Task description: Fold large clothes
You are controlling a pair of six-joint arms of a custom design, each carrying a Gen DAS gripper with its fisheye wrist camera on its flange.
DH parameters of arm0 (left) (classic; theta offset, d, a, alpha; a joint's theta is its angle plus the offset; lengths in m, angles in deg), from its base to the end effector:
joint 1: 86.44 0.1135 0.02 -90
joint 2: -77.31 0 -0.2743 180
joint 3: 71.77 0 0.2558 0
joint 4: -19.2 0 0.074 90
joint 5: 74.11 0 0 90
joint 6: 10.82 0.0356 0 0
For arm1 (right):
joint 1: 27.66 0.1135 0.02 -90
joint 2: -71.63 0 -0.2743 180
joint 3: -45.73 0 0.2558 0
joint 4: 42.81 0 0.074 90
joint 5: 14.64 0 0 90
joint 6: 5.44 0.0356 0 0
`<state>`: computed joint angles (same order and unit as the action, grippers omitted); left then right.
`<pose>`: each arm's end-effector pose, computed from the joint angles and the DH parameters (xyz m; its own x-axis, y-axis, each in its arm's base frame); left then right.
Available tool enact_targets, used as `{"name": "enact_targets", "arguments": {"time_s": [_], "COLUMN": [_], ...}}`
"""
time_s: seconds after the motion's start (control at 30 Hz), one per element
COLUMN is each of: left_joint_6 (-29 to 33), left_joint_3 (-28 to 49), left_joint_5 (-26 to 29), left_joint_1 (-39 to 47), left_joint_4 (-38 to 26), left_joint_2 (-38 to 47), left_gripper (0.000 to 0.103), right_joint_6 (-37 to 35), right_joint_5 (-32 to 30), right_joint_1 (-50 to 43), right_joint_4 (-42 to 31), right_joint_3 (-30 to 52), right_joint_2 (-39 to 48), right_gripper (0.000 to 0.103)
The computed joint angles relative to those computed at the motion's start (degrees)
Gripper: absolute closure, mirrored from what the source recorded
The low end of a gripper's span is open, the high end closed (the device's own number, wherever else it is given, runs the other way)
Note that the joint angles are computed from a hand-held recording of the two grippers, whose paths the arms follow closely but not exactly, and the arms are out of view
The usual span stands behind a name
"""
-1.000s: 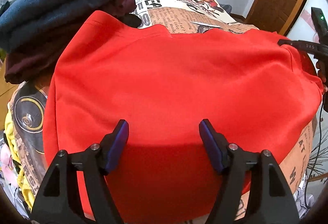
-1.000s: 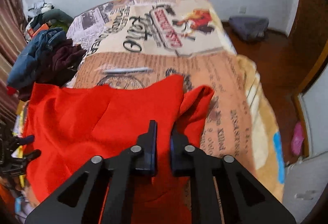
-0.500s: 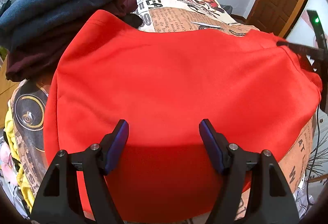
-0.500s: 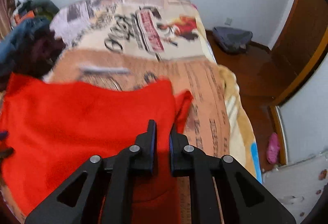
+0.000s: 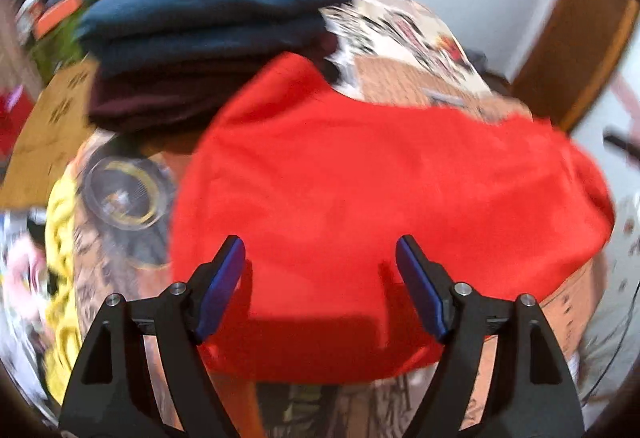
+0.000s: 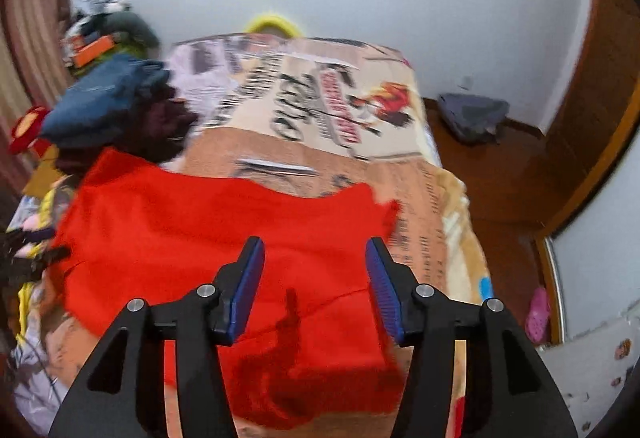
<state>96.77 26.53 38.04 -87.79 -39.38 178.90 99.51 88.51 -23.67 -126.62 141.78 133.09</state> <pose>0.3805 -0.0224 0.2732 -0.7801 0.2984 -0.5499 0.4566 0.8724 -0.1745 0.1707 0.0038 0.4174 -0.7091 0.2024 -0.6755 0.2726 0.9621 0.0021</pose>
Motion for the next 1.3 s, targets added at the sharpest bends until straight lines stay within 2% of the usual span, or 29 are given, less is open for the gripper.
{"name": "enact_targets", "arguments": {"time_s": [0.17,0.23,0.3,0.43,0.53,0.6,0.73,0.83,1.03,1.23,1.27,1.3], "left_joint_6": [-3.87,-4.43,-3.5,1.05,2.91,3.85,2.98,1.64,-8.75,-23.36,-25.62,-26.58], "left_joint_3": [4.68,4.56,5.71,7.45,7.92,7.92,6.87,9.99,12.17,1.72,0.32,-0.26], "left_joint_5": [7.59,8.15,9.91,11.32,13.46,15.39,16.91,22.0,23.36,13.84,12.0,10.54], "left_joint_1": [8.36,10.08,12.0,14.35,15.48,15.92,15.09,13.8,8.91,4.15,2.91,2.27], "left_joint_4": [-6.35,-7.6,-11.5,-19.69,-24.3,-26.78,-25.94,-28.2,-20.17,1.12,3.62,4.84], "left_joint_2": [3.21,3.85,6.16,11.08,13.81,15.39,15.03,17.8,19.91,12.83,11.85,11.24], "left_gripper": [0.025,0.025,0.025,0.025,0.025,0.025,0.025,0.025,0.025,0.025,0.026,0.033], "right_joint_6": [5.64,7.72,9.09,11.43,13.82,13.84,14.01,14.04,14.22,14.04,14.2,14.3], "right_joint_5": [3.31,4.11,3.94,1.02,4.04,4.18,2.87,3.65,5.56,5.14,5.23,5.32], "right_joint_1": [12.12,16.25,18.91,20.45,22.88,23.3,22.36,23.09,24.52,24.09,24.13,24.21], "right_joint_4": [1.72,3.49,5.01,7.21,11.55,11.84,11.88,12.31,12.76,12.89,12.67,12.49], "right_joint_3": [-0.42,-1.9,-3.83,-8.31,-13.21,-13.51,-13.23,-13.62,-14.14,-14.08,-13.85,-13.69], "right_joint_2": [2.0,3.36,4.64,7.24,6.2,5.73,5.63,5.58,5.68,5.68,5.86,6.02], "right_gripper": [0.046,0.045,0.045,0.043,0.036,0.033,0.032,0.032,0.03,0.03,0.03,0.03]}}
